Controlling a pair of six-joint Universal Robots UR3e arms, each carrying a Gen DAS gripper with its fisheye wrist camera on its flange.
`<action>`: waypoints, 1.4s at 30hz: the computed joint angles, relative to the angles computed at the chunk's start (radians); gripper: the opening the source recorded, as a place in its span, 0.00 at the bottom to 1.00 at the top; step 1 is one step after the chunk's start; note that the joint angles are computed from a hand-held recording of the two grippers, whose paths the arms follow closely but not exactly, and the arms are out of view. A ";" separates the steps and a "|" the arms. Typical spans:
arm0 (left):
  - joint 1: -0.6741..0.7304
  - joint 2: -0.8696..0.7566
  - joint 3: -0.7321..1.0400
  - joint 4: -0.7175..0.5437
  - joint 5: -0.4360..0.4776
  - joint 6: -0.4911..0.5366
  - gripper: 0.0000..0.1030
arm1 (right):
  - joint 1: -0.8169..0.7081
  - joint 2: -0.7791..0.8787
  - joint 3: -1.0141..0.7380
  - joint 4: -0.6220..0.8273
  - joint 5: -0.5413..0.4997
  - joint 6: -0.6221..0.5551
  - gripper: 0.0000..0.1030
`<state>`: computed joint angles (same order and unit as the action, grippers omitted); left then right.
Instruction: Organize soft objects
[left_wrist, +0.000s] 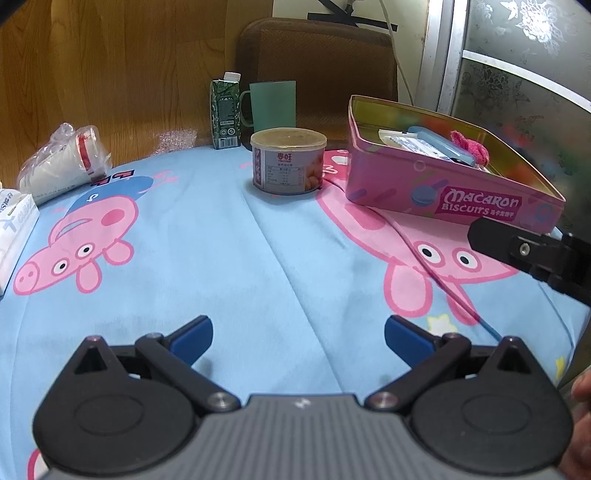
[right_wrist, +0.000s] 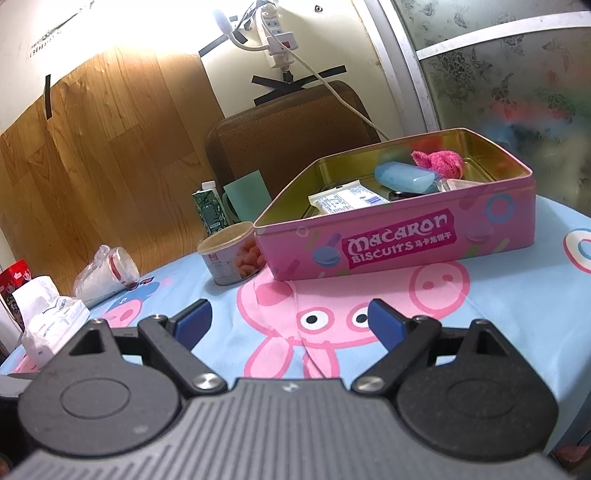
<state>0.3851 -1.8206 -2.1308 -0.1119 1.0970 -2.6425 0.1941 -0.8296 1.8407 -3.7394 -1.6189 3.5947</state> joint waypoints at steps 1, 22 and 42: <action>-0.001 0.000 0.000 0.000 0.001 0.000 1.00 | -0.001 0.000 0.000 -0.001 0.002 -0.001 0.90; -0.019 -0.011 0.013 0.002 0.050 -0.012 1.00 | -0.006 0.002 0.009 -0.008 0.015 0.000 0.91; -0.021 -0.016 -0.003 0.073 0.068 -0.019 1.00 | -0.014 0.001 0.017 -0.013 0.029 0.001 0.91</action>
